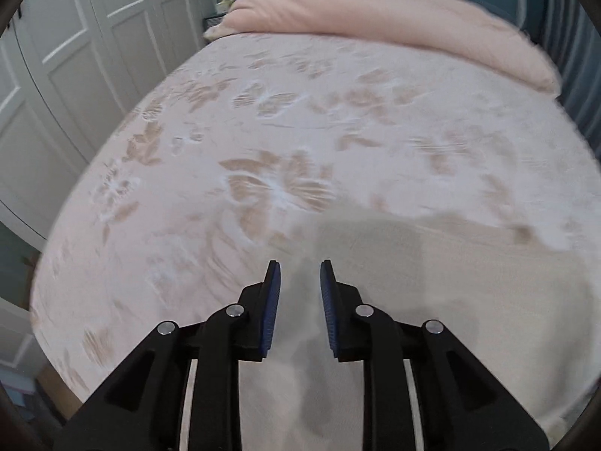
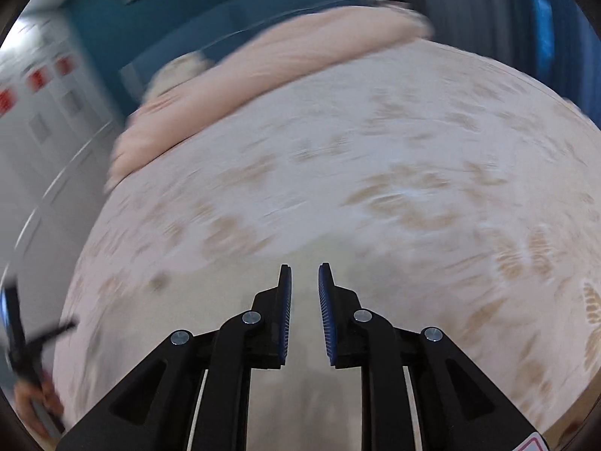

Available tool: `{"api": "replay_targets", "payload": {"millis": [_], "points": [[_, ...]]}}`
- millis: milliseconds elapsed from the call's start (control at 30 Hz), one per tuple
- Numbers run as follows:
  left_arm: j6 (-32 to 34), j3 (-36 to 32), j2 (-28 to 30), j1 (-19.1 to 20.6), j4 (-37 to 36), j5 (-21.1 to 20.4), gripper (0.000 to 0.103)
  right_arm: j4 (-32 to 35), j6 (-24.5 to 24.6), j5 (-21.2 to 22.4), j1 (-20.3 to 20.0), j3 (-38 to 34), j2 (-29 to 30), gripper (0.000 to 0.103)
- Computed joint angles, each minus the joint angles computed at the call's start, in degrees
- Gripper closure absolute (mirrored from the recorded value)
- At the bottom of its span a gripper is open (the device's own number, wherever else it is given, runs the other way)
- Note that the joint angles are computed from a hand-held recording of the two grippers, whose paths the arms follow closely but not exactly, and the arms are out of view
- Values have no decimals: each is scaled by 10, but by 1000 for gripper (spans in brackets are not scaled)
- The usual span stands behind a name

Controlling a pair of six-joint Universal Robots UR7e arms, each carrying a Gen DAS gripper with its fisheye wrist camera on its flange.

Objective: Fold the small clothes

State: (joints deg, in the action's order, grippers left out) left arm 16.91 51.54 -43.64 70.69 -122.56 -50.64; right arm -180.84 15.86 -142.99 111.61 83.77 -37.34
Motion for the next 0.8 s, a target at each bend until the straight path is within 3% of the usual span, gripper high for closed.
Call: {"api": "replay_targets", "payload": {"millis": [100,133,233,300,400,467,533,600,633,667,767,800], "points": [[-25,117,-65,-14,-5,-53,65,61,24,98,19,-26,47,86],[-31,147,-79,-17,0,-62,64,94,30,131,22,-45,70,90],[-42,206,-95,-16,9,-39,64,129,31,144,27,-74,112,91],[-36,218,-98,-4,0,-16,64,125,55,130,20,-46,98,99],[-25,213,-112,18,-12,-17,64,88,102,89,8,33,47,101],[-20,208,-119,27,-18,-2,64,72,158,36,2,108,-6,100],[-40,190,-124,45,11,-36,68,85,225,-21,-7,180,-57,103],[-35,197,-133,52,1,-51,69,60,280,-14,-17,243,-99,103],[-31,208,-137,50,-10,-44,69,84,325,-39,-16,262,-114,89],[-33,219,-143,44,-17,-29,67,93,348,-60,-10,274,-122,89],[-54,226,-153,40,-18,-33,59,11,317,-51,8,283,-117,89],[-56,233,-157,38,-23,-29,55,1,307,-47,9,282,-116,80]]}}
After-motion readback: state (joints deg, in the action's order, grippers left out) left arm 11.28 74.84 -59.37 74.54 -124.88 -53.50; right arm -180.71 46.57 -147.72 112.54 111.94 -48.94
